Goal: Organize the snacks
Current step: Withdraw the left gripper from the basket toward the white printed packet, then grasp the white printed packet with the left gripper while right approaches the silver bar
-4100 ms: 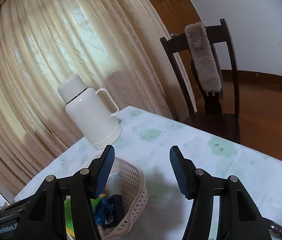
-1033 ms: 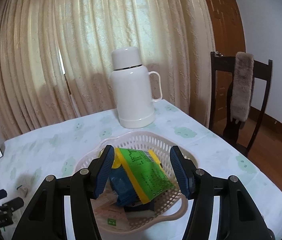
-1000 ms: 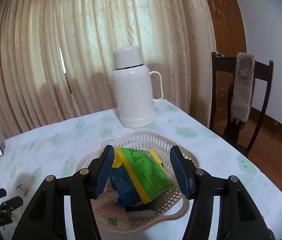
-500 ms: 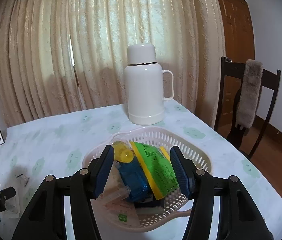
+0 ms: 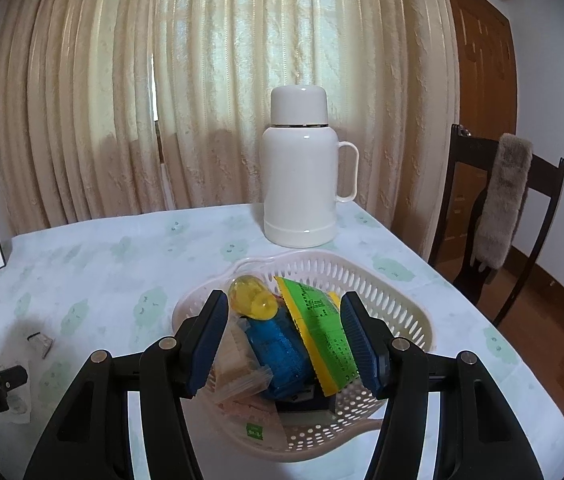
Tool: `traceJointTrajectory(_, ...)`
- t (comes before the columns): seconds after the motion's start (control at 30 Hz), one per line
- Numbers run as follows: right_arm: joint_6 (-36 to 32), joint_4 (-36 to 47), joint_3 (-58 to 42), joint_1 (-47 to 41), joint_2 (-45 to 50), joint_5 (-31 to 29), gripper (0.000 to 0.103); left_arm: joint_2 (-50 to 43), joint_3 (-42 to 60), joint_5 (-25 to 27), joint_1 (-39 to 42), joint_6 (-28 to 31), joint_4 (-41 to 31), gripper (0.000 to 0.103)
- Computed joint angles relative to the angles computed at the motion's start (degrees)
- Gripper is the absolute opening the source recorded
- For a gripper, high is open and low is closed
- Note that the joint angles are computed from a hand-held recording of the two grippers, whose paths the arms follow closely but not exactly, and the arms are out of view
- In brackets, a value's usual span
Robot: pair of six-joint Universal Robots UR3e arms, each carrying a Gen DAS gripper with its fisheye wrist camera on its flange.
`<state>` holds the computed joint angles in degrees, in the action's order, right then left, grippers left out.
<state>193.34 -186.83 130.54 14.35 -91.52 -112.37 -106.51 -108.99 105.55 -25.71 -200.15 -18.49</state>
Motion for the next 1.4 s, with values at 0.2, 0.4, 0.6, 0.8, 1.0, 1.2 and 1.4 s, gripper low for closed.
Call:
traceJointTrajectory(0.2, -0.5, 0.1, -0.3, 0.3, 0.3, -0.1, 0.06, -0.4, -0.4, 0.0, 0.3, 0.2, 0.2, 0.075)
traceJointTrajectory(0.4, -1.2, -0.2, -1.1, 1.9, 1.6, -2.7, 0.06, -0.8, -0.5, 0.0, 0.4, 0.2, 0.2, 0.075)
traceJointTrajectory(0.6, -1.8, -1.5, -2.6, 4.9, 4.6, -8.9, 0.06, -1.4, -0.6, 0.3, 0.4, 0.5, 0.0, 0.075)
traceJointTrajectory(0.8, -3.7, -2.4, -3.0, 6.0, 5.4, -8.3, 0.06, -1.2, -1.7, 0.3, 0.9, 0.4, 1.0, 0.075)
traceJointTrajectory(1.0, -4.0, -0.9, -0.1, 1.4, 1.1, 3.1, 0.06, 0.0, -3.9, -1.3, 2.1, 1.0, 1.9, 0.075)
traceJointTrajectory(1.2, -4.3, -1.9, 2.5, -1.3, -1.2, 11.3, 0.06, 0.3, -4.5, -1.1, 1.8, 1.7, 2.0, 0.077)
traceJointTrajectory(1.4, -6.1, -3.4, 1.9, 1.5, 0.9, 12.5, 0.06, -0.9, -3.0, 0.3, 1.6, 0.3, -0.8, 0.083)
